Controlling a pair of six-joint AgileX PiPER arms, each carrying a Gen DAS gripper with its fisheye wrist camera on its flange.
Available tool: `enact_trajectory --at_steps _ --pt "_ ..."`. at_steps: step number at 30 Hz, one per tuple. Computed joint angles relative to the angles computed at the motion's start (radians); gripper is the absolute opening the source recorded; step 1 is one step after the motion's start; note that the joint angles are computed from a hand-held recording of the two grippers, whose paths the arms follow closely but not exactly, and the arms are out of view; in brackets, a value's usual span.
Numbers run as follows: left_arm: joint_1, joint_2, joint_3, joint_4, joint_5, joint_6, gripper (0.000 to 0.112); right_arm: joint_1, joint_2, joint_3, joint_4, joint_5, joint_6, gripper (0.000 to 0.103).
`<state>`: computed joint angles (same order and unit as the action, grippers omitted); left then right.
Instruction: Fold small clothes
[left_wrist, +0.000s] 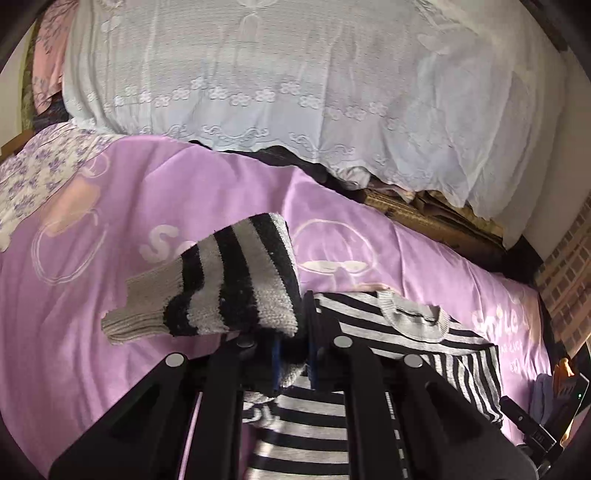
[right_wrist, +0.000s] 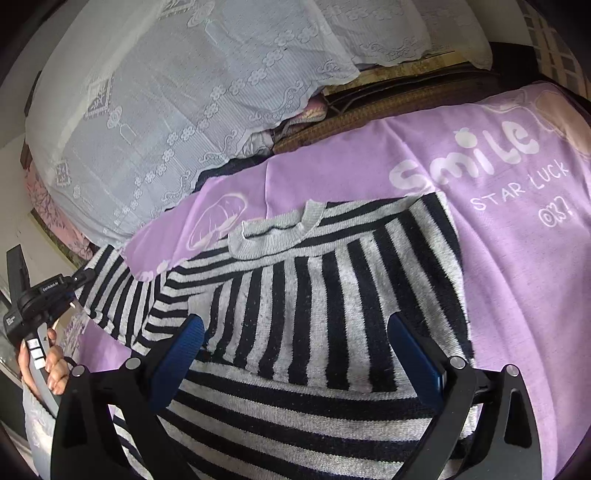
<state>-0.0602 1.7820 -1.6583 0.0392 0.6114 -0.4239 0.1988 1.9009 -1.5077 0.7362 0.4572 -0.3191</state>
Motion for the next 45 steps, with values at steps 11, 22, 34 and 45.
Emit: enact_trajectory --at_steps 11,22,34,45 --pt "-0.216 0.113 -0.158 0.083 0.045 -0.043 0.009 -0.068 0.001 0.011 0.145 0.041 -0.064 0.1" --pt "-0.414 0.43 -0.38 0.214 0.225 -0.051 0.014 -0.096 0.037 -0.006 0.136 0.052 0.0 0.1" --pt "-0.434 0.095 0.051 0.459 0.096 -0.15 0.098 -0.061 0.043 -0.017 0.026 0.023 0.056 0.099" --pt "-0.149 0.152 0.029 0.408 0.171 -0.25 0.098 0.202 0.032 -0.151 -0.478 0.04 0.256 0.1"
